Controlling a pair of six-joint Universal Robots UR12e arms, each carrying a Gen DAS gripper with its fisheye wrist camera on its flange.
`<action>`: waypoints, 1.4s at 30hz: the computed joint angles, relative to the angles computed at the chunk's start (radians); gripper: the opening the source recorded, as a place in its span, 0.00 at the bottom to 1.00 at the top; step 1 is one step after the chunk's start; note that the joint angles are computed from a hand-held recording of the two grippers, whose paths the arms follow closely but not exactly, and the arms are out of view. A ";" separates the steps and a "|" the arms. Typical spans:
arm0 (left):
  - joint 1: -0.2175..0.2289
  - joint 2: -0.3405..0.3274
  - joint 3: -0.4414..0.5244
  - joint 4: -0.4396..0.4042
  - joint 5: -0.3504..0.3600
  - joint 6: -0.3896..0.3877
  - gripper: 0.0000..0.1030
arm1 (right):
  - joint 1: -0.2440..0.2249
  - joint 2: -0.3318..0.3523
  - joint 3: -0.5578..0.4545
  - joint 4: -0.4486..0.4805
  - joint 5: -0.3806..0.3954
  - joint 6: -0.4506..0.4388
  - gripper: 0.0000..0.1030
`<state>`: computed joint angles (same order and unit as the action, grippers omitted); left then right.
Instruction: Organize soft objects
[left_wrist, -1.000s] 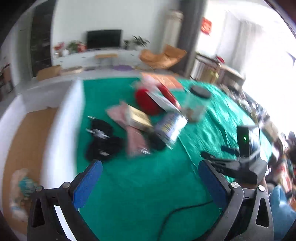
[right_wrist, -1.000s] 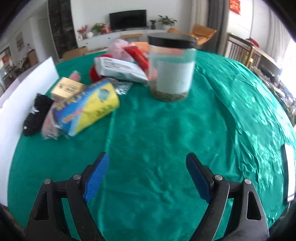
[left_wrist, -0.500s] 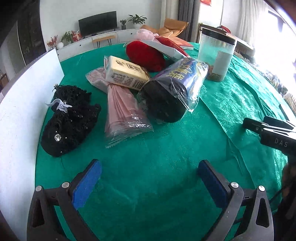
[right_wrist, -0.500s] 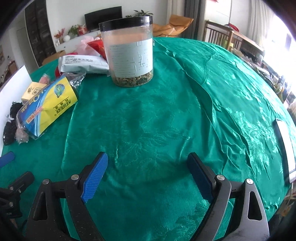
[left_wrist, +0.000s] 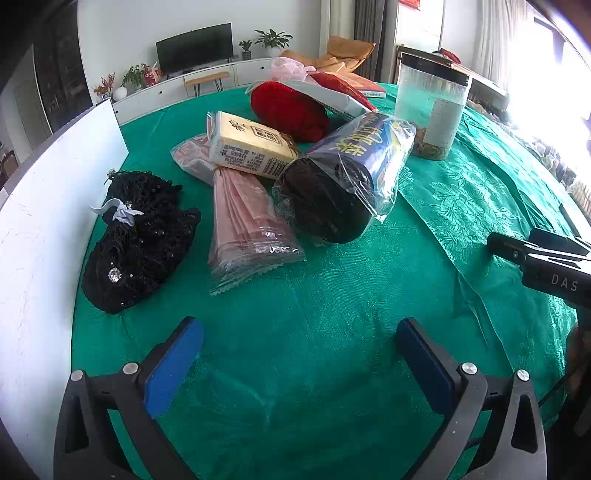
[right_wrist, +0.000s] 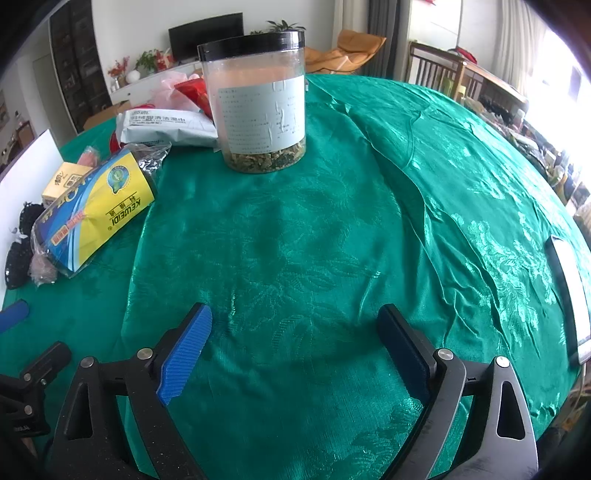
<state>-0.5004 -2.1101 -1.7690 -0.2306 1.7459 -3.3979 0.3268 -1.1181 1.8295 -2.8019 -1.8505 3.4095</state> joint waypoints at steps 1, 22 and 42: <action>0.000 0.000 0.000 0.000 0.000 0.000 1.00 | -0.001 0.001 -0.001 0.000 0.000 -0.001 0.90; 0.000 0.000 0.001 0.000 0.001 0.000 1.00 | -0.001 0.003 0.000 -0.004 -0.001 -0.001 0.92; -0.001 0.000 0.001 -0.001 0.002 -0.001 1.00 | -0.001 0.006 -0.001 -0.008 -0.003 -0.001 0.92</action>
